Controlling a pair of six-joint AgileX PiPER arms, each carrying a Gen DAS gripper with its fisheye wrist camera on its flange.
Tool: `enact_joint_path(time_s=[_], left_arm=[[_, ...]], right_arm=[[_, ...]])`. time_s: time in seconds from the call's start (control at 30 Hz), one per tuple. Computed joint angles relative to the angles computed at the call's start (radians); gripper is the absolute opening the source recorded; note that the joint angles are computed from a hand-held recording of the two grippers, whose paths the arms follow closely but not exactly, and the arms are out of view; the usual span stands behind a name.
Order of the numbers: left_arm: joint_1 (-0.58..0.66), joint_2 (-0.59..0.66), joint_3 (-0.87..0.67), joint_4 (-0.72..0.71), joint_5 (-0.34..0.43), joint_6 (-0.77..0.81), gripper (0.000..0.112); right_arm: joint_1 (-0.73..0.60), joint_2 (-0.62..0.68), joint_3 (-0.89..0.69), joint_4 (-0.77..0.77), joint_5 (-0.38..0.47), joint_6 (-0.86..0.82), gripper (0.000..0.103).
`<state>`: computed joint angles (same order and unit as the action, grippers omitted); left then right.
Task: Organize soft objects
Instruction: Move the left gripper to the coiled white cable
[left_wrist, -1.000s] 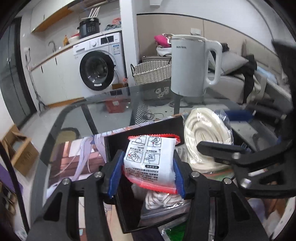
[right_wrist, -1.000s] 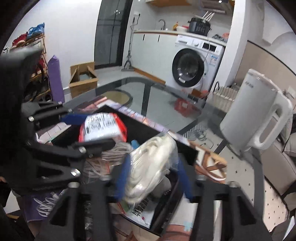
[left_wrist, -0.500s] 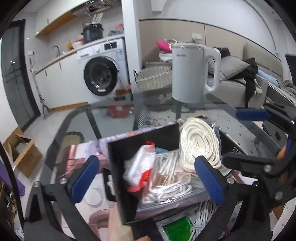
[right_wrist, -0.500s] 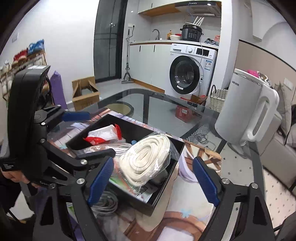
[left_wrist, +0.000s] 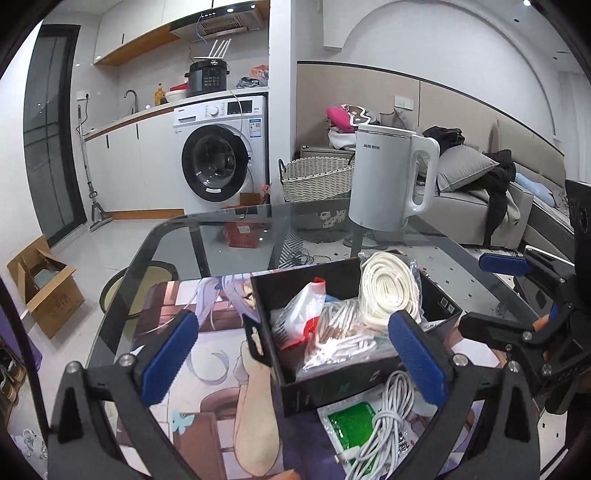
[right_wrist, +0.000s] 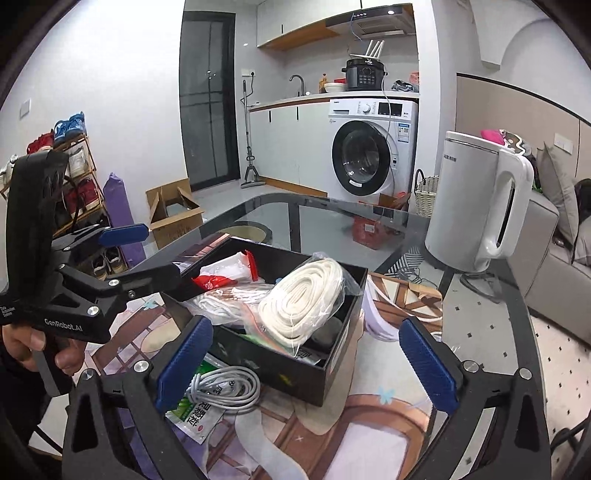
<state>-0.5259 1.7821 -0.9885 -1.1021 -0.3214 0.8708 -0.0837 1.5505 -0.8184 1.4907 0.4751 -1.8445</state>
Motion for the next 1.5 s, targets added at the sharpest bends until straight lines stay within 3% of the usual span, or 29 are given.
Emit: enact_joint_path(time_s=[0.2,0.3,0.47,0.57,0.8,1.07,1.3,1.5], left_arm=[[0.003,-0.009,0.059,0.093,-0.016,-0.111,0.103],[0.004,0.005,0.044,0.022,-0.003,-0.037,0.103],[-0.001,-0.007,0.053,0.019,-0.001,-0.037,0.103],[-0.005,-0.02,0.062,-0.013,0.006,-0.008,0.103],[-0.013,-0.039,0.103,0.045,0.015,-0.084,0.103],[-0.051,0.0,0.082,-0.033,0.02,0.008,0.103],[-0.089,0.068,0.018,-0.264,0.069,0.29,0.103],[-0.101,0.097,-0.006,-0.332,0.085,0.376,0.103]], right_arm=[[-0.007,-0.002,0.028,0.005,0.009,-0.03,0.102],[0.005,-0.011,0.031,-0.01,-0.009,-0.012,0.103],[0.011,-0.054,0.042,-0.074,-0.017,0.05,0.102],[-0.001,-0.077,0.056,-0.107,0.015,0.096,0.102],[-0.017,-0.102,0.111,-0.089,0.001,0.089,0.102],[-0.037,-0.101,0.122,-0.117,0.0,0.111,0.102],[-0.071,-0.075,0.096,-0.198,0.006,0.188,0.103],[-0.082,-0.064,0.084,-0.225,0.012,0.2,0.103]])
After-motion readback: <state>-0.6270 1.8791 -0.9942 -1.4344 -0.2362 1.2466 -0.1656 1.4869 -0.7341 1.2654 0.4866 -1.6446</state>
